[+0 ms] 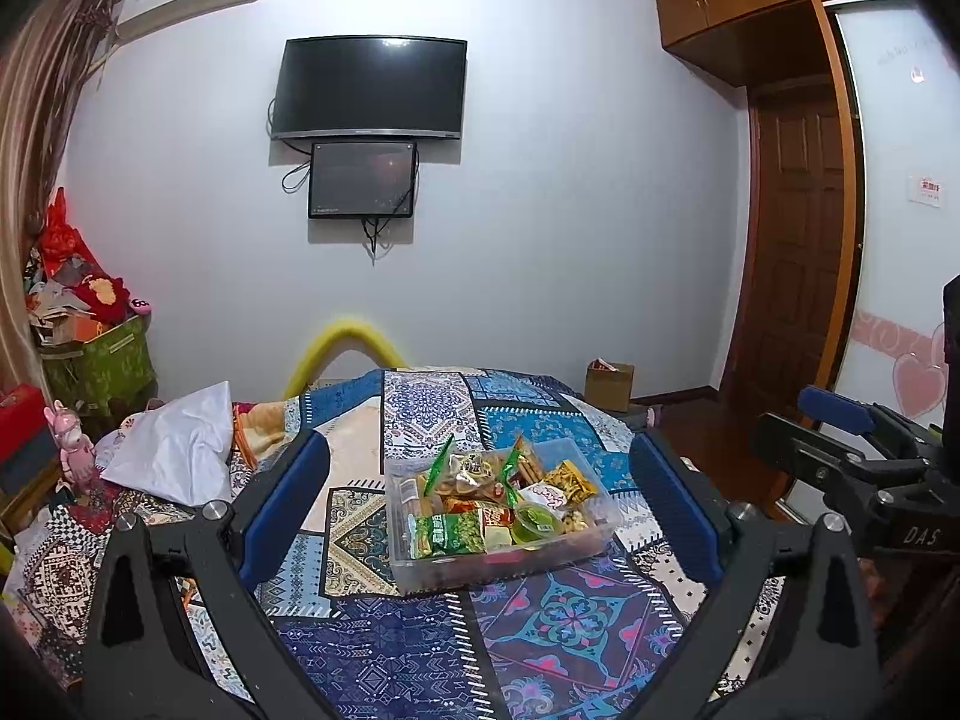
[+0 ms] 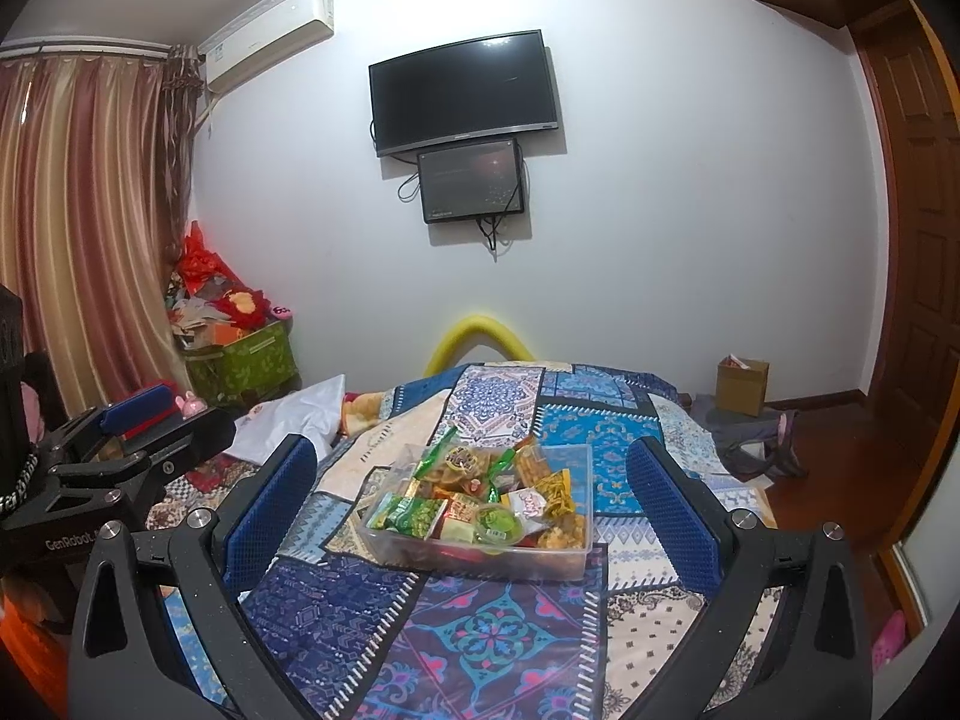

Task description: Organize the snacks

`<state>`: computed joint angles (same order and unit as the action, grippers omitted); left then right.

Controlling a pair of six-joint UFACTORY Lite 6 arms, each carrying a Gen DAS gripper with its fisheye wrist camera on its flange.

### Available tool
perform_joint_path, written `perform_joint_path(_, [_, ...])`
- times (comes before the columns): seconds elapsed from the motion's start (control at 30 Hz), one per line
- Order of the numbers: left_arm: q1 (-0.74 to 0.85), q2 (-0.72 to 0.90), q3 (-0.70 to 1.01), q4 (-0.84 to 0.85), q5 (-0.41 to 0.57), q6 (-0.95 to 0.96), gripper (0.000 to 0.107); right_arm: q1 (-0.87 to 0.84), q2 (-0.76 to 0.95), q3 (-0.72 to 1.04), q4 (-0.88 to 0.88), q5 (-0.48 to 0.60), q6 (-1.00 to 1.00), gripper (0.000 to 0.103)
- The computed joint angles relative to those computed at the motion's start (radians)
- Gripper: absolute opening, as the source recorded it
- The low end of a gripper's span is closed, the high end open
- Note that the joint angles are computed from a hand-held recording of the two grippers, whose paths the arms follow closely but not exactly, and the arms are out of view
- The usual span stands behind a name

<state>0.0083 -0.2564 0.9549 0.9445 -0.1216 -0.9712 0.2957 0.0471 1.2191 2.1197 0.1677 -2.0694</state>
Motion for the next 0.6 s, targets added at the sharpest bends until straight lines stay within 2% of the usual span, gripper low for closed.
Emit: perform_joint_path(0.6, [-0.008,-0.009,-0.008,0.027,-0.006,-0.019,0.101,-0.005,-0.006,0.000,0.023,-0.005,-0.028,0.103])
